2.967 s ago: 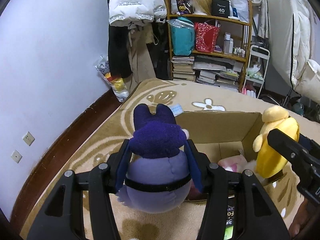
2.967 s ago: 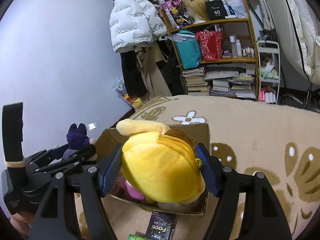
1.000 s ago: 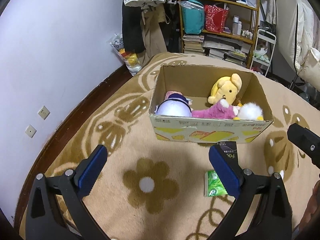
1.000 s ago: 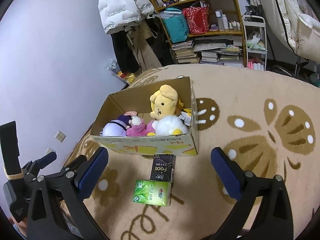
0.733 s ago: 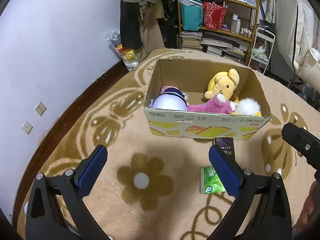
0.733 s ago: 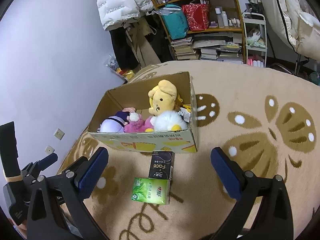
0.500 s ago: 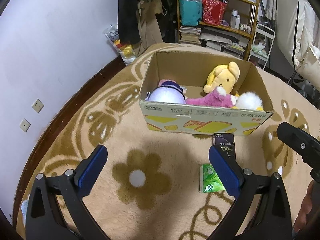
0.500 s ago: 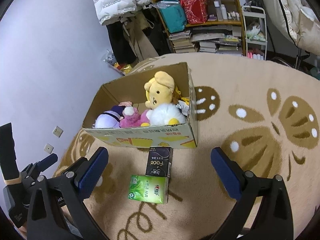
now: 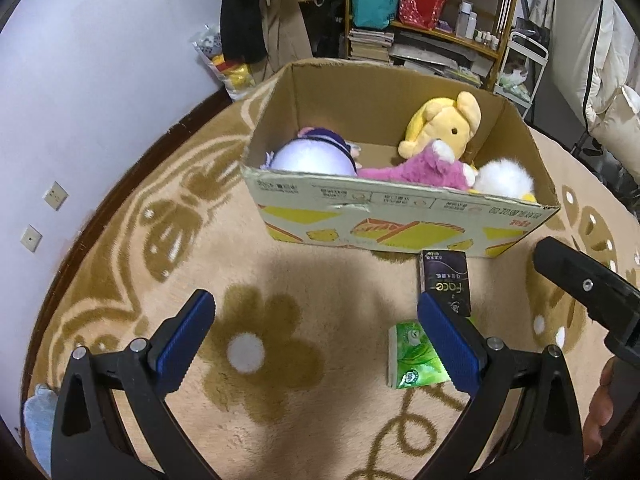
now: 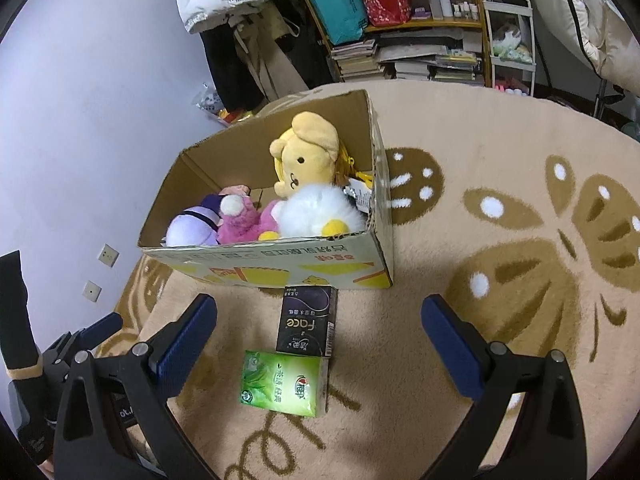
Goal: Organize soft objects
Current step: 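Move both tools back toward the green tissue pack and black Face box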
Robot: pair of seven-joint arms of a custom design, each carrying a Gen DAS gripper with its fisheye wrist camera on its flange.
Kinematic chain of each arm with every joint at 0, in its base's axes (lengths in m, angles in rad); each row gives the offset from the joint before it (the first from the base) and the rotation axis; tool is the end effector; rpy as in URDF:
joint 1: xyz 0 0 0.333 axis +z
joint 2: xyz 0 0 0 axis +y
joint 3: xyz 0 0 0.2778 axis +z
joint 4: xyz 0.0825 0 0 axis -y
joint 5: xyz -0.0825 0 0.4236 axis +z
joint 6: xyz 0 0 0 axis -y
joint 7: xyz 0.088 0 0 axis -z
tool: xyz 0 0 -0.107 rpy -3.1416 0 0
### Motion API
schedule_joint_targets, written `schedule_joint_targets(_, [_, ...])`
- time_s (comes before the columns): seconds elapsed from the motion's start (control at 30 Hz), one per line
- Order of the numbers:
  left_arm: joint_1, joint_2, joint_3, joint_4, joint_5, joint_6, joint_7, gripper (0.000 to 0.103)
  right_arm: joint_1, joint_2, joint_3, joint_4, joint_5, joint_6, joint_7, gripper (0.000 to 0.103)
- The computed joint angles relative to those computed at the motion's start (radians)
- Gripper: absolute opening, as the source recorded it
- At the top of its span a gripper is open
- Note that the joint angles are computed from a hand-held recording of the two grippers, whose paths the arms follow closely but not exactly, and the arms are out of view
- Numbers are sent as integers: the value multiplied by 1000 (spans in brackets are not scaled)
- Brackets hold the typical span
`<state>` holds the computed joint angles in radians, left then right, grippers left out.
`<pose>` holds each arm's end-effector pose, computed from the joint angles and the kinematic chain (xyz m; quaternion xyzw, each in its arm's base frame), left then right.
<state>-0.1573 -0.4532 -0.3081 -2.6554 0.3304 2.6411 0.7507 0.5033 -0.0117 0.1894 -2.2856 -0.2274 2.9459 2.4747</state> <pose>0.4190 -0.2092 0.3647 -0.7149 0.6487 -0.1677 0.2000 0.4446 0.3883 0.3704 -0.6660 0.6677 -0.0543 0.3281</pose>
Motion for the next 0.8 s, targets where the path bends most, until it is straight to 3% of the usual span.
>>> schedule_joint_targets(0.23, [-25,76,34,19,-61,27,51,101,6,55,12,32,312,-21,-254,99])
schedule_joint_targets(0.4, [-54,119,63,25,-144,54,119,101,3,81,17,52,434,-69,-352,96])
schedule_joint_targets(0.6, [-83,164,84,41,-225,71,217,101,1,96,16,64,494,-102,-407,96])
schedule_joint_targets(0.8, [-107,213,86,69,-298,96,308,101,6,100,1,72,430,-126,-355,97])
